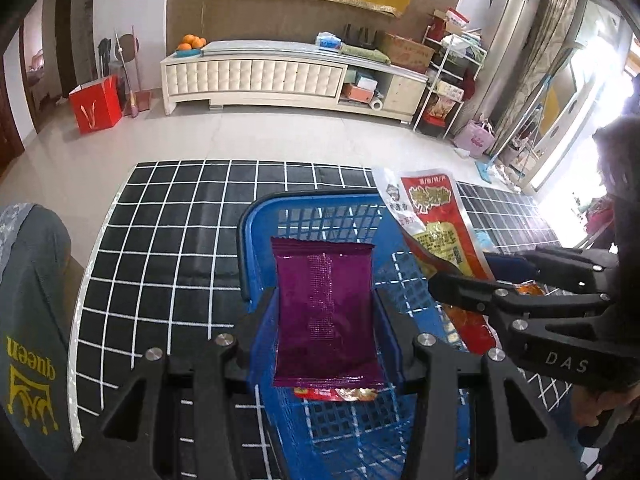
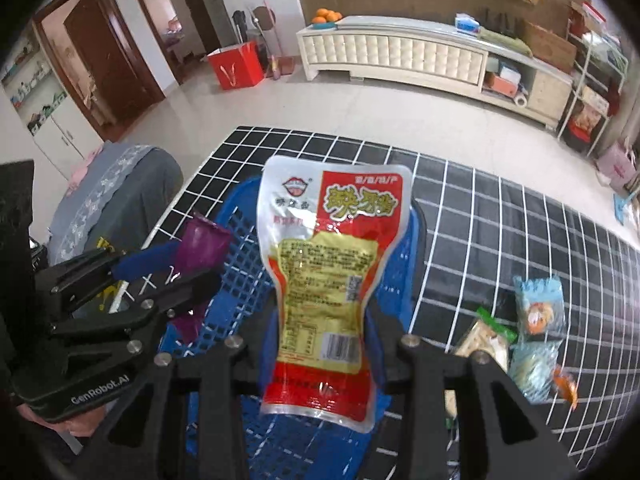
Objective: Organize snacks
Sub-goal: 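Carry the sauce packet and purple packet over the blue basket, then open both tools to drop the packets into the basket, then move both open tools over the remaining snacks on the mat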
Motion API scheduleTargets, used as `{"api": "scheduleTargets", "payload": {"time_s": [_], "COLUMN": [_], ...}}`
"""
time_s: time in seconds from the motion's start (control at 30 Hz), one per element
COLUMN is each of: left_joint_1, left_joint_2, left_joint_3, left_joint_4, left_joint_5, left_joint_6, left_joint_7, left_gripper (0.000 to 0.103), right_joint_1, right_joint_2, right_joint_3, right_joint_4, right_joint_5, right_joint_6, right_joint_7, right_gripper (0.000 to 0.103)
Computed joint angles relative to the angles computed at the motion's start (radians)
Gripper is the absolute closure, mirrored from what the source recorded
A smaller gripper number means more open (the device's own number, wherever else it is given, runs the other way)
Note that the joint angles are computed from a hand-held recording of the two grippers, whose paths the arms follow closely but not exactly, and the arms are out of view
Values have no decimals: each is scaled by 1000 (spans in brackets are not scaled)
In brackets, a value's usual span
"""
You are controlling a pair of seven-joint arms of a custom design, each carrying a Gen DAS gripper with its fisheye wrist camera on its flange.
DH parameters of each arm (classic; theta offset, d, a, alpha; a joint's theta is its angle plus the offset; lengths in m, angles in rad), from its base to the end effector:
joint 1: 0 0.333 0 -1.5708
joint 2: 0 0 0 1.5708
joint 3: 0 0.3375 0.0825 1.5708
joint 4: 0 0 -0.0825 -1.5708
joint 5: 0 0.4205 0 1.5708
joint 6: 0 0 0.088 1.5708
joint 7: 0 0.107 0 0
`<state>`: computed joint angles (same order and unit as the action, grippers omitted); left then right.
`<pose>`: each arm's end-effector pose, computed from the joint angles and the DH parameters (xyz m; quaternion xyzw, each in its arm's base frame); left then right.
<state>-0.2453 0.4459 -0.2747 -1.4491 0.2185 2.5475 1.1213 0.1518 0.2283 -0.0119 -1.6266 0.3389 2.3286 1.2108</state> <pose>0.6933 -0.3512 0.5247 -0.6181 0.7133 -0.3028 0.1319 0.7030 0.1056 0.5503 -0.7816 0.5608 -0.0899 0.2578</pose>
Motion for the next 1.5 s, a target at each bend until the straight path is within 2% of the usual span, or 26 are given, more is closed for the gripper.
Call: {"api": "scheduleTargets", "payload": {"time_s": [0.27,0.3,0.33,0.37,0.4,0.47,0.57,0.63,0.8,1.2,1.5], "left_joint_1": [0,-4,-13,-22,-28,-24,-5,-4,-18,-64,-124], "left_joint_2": [52,57,61,63,63,51,23,13,-26,-155,-176], "left_joint_3": [1,5,14,23,31,30,15,14,17,11,-1], "left_joint_4": [67,76,87,92,92,74,29,20,-15,-108,-94], "left_joint_5": [-9,-3,11,25,39,42,25,25,52,118,178], "left_joint_6": [-50,-59,-73,-81,-82,-69,-24,-27,-32,-30,-52], "left_joint_7": [19,18,9,-3,-18,-27,-23,-25,-35,-81,-111], "left_gripper": [59,58,54,51,47,37,33,33,33,33,33], "right_joint_1": [9,12,21,29,40,35,16,15,8,-31,-85], "right_joint_2": [54,57,59,59,58,52,34,23,-21,-219,-347], "right_joint_3": [-7,-9,-15,-20,-27,-24,-15,-17,-15,-14,-24], "right_joint_4": [66,69,71,67,57,46,25,14,-19,-184,-298], "right_joint_5": [-46,-60,-87,-115,-154,-150,-100,-99,-95,-85,-28], "right_joint_6": [-65,-67,-59,-44,-23,-10,-4,1,-6,49,75], "right_joint_7": [26,28,44,54,65,58,42,48,42,5,-27], "right_gripper": [60,57,46,40,38,35,25,21,20,20,20]}}
